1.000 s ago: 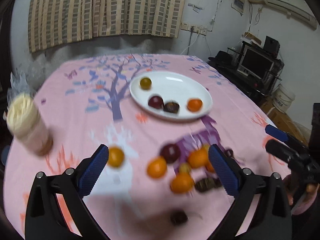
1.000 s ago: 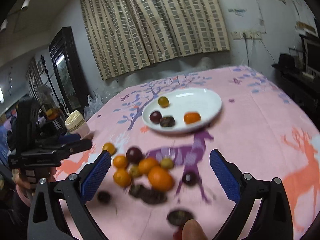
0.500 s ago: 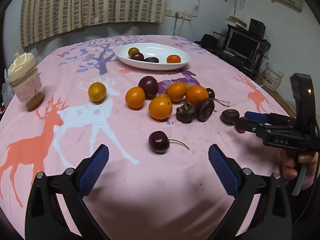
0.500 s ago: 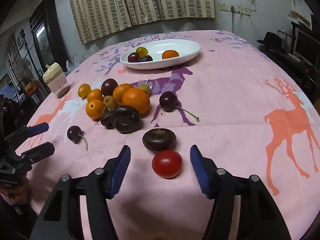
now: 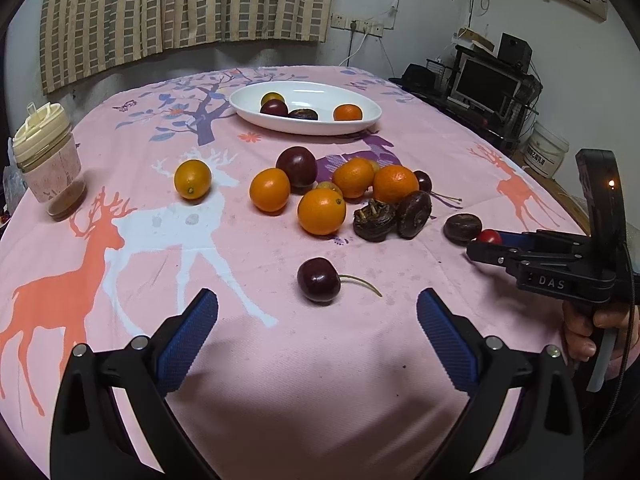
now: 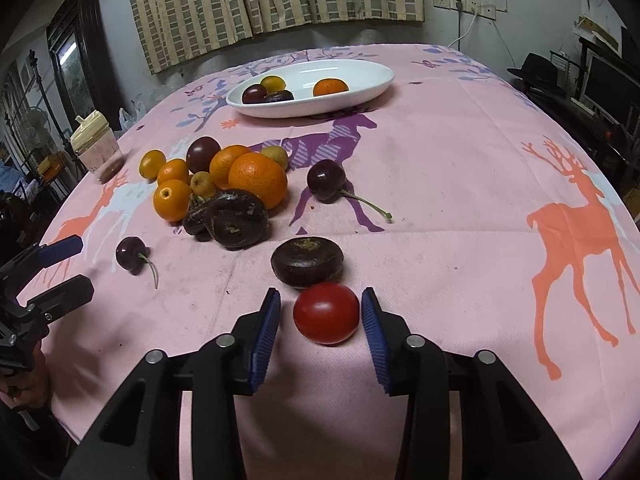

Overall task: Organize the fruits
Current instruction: 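Grasp the red cherry tomato with the right tool while the left tool grasps a cherry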

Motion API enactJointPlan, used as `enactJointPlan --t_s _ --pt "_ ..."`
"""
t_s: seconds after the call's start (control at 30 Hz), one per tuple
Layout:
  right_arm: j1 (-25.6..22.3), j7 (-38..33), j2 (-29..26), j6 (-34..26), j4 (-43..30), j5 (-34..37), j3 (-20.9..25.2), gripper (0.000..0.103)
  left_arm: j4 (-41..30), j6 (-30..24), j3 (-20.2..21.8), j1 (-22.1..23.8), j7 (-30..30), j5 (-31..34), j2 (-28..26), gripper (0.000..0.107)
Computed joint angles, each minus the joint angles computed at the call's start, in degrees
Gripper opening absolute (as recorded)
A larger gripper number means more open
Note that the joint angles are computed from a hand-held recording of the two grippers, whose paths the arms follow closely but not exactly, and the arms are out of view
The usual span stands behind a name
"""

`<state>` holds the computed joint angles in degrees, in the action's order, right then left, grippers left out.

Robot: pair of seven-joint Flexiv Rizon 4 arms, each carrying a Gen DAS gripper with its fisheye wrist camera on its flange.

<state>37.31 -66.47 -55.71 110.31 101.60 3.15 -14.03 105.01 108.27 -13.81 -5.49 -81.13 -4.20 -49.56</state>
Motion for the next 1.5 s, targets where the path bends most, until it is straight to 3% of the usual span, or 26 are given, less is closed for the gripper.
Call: enactJointPlan --t_s 0.03,0.17,0.27,0.4,0.47,0.6,0.77,1.1,1.2,1.5 --pt "0.0 0.0 0.0 0.2 0.0 0.1 0.0 0.031 0.0 -0.1 0.0 0.1 -0.1 -0.1 0.0 0.098" --pt "-4.0 -0.8 0.1 3.0 -0.1 -1.9 4.4 0.030 -0.3 -1.1 0.0 0.1 -0.2 -0.4 -0.1 0.098" --pt "-4.2 -1.7 -0.3 6.3 0.2 -0.7 5.0 0.030 -0.6 -1.9 -1.7 1.6 0.2 0.2 -0.4 0.097" --pt "-3.8 -2.8 -0.6 7.9 -0.1 1.4 4.9 0.030 -3.0 -6.6 -3.0 2.4 1.5 -0.2 -1.2 0.066" --pt "-4.4 -3.1 -0.6 8.1 -0.3 1.5 5.7 0.030 -4.3 -8.9 -2.7 1.8 2.3 -1.2 -1.6 0.056" --pt "-5.4 -3.8 -0.6 8.9 -0.4 1.4 6.8 0.031 -6.6 -10.8 0.3 -1.4 3.2 -3.2 -2.0 0.054" --pt "-5.6 -4.6 -0.7 9.5 -0.4 1.9 7.2 0.031 -7.2 -12.9 1.3 -2.3 3.7 -5.2 -2.0 0.052" --pt "-5.7 -5.2 -0.7 9.6 -0.5 2.3 7.5 0.031 -8.8 -15.2 6.0 -6.2 2.6 -7.4 -2.0 0.035" --pt "-5.6 -5.4 -0.7 9.9 -0.4 2.6 7.4 0.031 -8.4 -14.8 4.7 -5.1 2.9 -7.2 -2.0 0.027" --pt "-7.0 -6.2 -0.5 12.3 0.1 1.7 9.0 0.031 -7.3 -12.9 2.1 -3.0 3.8 -6.8 -1.9 0.027"
